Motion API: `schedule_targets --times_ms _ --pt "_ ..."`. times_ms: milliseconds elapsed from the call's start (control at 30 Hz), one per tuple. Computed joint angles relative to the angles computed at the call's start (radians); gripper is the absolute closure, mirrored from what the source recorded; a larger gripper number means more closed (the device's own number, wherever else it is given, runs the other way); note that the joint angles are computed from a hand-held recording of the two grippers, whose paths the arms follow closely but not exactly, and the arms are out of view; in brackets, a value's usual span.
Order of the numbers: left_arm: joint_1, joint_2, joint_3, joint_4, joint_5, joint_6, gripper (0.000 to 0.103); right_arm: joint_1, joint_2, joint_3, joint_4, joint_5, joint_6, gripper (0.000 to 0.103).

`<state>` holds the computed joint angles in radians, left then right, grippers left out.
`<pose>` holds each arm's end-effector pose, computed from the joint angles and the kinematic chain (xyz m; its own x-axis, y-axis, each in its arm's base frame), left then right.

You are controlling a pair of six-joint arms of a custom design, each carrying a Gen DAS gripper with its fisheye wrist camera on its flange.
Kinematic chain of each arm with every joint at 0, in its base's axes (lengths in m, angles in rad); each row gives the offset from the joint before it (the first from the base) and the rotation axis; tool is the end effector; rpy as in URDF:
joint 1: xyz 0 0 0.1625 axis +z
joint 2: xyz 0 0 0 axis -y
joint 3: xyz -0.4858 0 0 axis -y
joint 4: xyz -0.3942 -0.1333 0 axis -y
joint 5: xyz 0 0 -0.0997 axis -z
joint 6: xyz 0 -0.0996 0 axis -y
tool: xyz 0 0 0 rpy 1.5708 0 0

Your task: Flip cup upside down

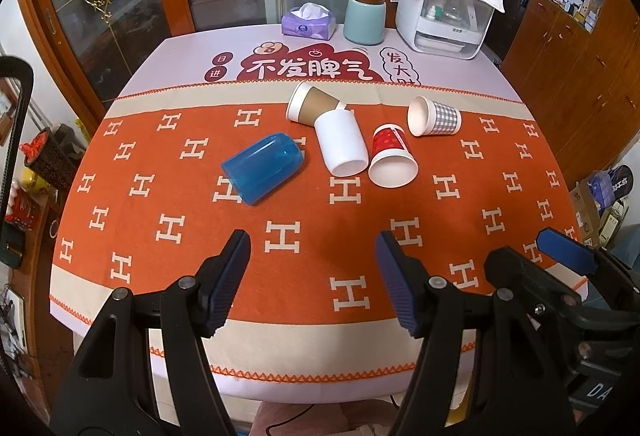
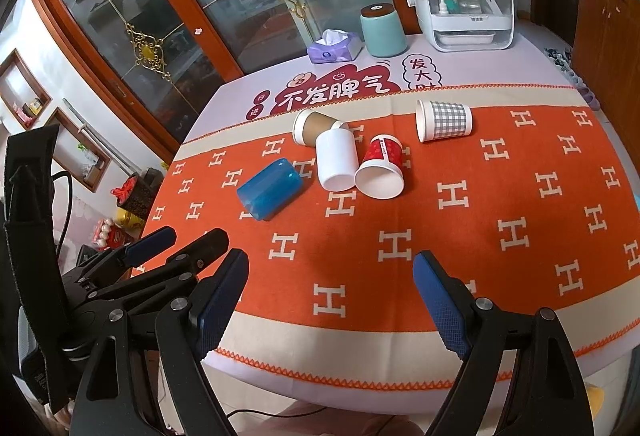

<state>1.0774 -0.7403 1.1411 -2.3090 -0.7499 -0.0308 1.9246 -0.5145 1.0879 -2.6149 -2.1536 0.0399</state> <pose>-0.2154 -0.8358 0.3053 -0.7284 0.0838 -0.6800 0.4247 0.8340 -0.3521 0.3787 -0.7989 0.1588 -0.8813 -0.0217 0.4720 -0.2739 0.8376 -0.4727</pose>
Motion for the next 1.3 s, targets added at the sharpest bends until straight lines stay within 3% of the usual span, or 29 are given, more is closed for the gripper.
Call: schedule_targets --times_ms 600,1033,1300 --pt "0.012 0.016 -0.043 0.035 0.010 0.010 0.041 -0.009 0.022 -0.020 -0.001 0.004 -0.003 0.017" --pt "0.023 0.076 -0.176 0.120 0.022 0.031 0.041 -0.013 0.074 -0.134 0.075 0.007 0.005 0.017" --pt "0.039 0.148 -0.329 0.179 0.024 0.098 0.040 -0.018 0.150 -0.303 0.169 -0.012 0.013 0.017"
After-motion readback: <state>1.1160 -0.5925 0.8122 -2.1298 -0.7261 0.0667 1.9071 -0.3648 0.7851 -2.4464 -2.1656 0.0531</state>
